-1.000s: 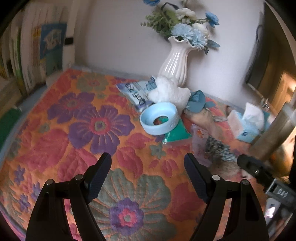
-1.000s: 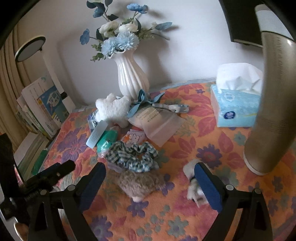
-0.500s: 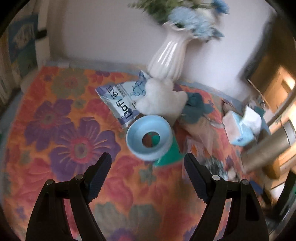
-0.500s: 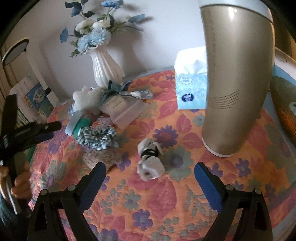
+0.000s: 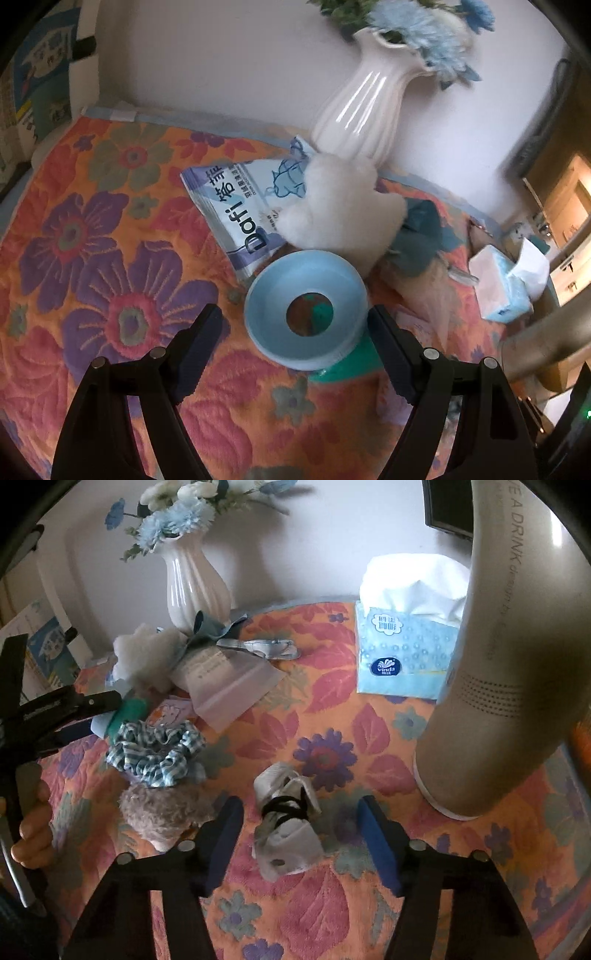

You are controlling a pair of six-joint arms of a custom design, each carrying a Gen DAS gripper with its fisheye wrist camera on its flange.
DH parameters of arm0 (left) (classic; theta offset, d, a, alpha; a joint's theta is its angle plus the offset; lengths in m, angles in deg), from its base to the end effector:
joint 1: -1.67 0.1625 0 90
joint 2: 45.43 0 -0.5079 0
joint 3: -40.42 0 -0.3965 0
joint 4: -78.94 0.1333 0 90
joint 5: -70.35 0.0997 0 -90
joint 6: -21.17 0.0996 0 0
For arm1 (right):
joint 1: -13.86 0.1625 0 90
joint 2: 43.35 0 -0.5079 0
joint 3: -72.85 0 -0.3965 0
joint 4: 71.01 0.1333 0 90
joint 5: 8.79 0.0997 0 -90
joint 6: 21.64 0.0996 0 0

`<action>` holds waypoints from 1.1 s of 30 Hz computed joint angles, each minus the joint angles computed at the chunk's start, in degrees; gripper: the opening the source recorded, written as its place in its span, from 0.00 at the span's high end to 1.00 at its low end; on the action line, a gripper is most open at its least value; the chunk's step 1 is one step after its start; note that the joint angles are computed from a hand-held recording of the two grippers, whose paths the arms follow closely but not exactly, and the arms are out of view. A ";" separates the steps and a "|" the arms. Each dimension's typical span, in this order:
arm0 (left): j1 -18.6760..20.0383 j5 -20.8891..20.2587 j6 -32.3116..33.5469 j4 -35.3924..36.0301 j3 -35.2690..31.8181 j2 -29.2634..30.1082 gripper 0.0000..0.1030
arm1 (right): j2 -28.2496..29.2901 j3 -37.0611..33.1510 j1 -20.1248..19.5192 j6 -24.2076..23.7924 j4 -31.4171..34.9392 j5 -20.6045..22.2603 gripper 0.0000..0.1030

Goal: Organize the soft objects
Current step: 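Grasp the white plush shoe with the right tool while the left tool grasps the blue ring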

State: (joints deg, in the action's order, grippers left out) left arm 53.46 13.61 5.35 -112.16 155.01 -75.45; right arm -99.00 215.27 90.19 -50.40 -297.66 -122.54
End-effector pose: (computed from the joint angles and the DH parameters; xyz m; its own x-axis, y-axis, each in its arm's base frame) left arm -0.2213 -0.5850 -0.0296 -0.8867 0.1743 -0.4283 0.3651 0.8323 -0.4171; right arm -0.0141 -0.4524 0.2034 -0.7891 0.1507 0.5954 -0.2594 0.7970 -0.5455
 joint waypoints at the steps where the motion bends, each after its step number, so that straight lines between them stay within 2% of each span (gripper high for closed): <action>1: 0.31 -0.58 -0.38 0.19 -0.42 0.14 0.23 | 0.03 0.00 -0.01 -0.42 -0.04 0.21 0.46; 2: 0.52 -0.98 -0.60 0.01 -0.67 0.39 0.23 | 0.26 0.00 0.10 -0.91 -0.17 0.00 0.54; 3: 0.67 -1.32 -0.52 -0.29 -0.79 0.50 0.29 | 0.90 0.03 0.47 -1.69 -1.20 -0.80 0.58; 4: 0.70 -1.52 -0.08 -1.15 -0.79 0.69 0.35 | 1.56 0.13 0.88 -2.63 -2.33 -1.33 0.68; 5: 0.86 -2.60 0.98 -2.16 -0.65 0.73 0.38 | 2.03 0.26 1.18 -3.63 -3.00 -1.38 0.72; 9: -0.66 0.61 4.07 -6.01 0.35 1.47 0.50 | 4.04 0.75 2.33 -6.15 -7.56 -2.39 0.74; 13: -1.98 0.01 6.18 -10.92 3.41 0.33 0.56 | 3.39 2.73 2.10 -6.60 -11.09 -0.06 0.74; 14: -2.24 -0.85 6.64 -12.15 4.56 -0.27 0.81 | 3.06 3.23 2.13 -6.75 -11.39 0.18 0.74; 15: -2.43 -1.97 7.04 -12.92 5.42 -0.75 0.89 | 2.88 3.57 2.18 -6.75 -11.65 0.35 0.74; 19: -3.65 -1.15 5.20 -9.99 7.33 -2.12 0.89 | 1.01 5.20 1.65 -5.36 -10.62 1.82 0.74; 20: -3.46 -1.85 4.70 -9.03 7.58 -2.22 0.87 | 0.59 5.53 1.50 -5.04 -10.31 2.13 0.74; 22: -2.21 -6.10 4.16 -8.97 9.25 -3.39 0.85 | -0.86 6.58 1.04 -4.65 -9.18 3.45 0.74; 23: -1.68 -7.87 4.05 -9.68 10.38 -3.94 0.76 | -1.32 7.12 0.88 -4.82 -9.16 3.99 0.74; 24: -1.60 -7.87 3.64 -10.20 11.23 -4.25 0.66 | -1.51 7.51 0.82 -5.15 -9.51 4.01 0.74; 28: -2.10 -4.34 3.32 -9.41 12.31 -4.41 0.43 | -1.49 7.39 0.11 -4.57 -8.07 5.02 0.74; 30: -2.47 -1.85 2.07 -10.29 12.30 -4.00 0.17 | -1.64 7.37 -0.61 -3.95 -6.89 6.20 0.74; 32: -2.72 -0.41 1.58 -11.56 12.40 -3.49 0.11 | -1.57 7.41 -1.18 -3.96 -6.60 6.75 0.74; 33: -2.71 -0.39 1.77 -11.38 12.17 -3.22 0.11 | -1.62 7.37 -1.42 -3.99 -6.32 7.04 0.74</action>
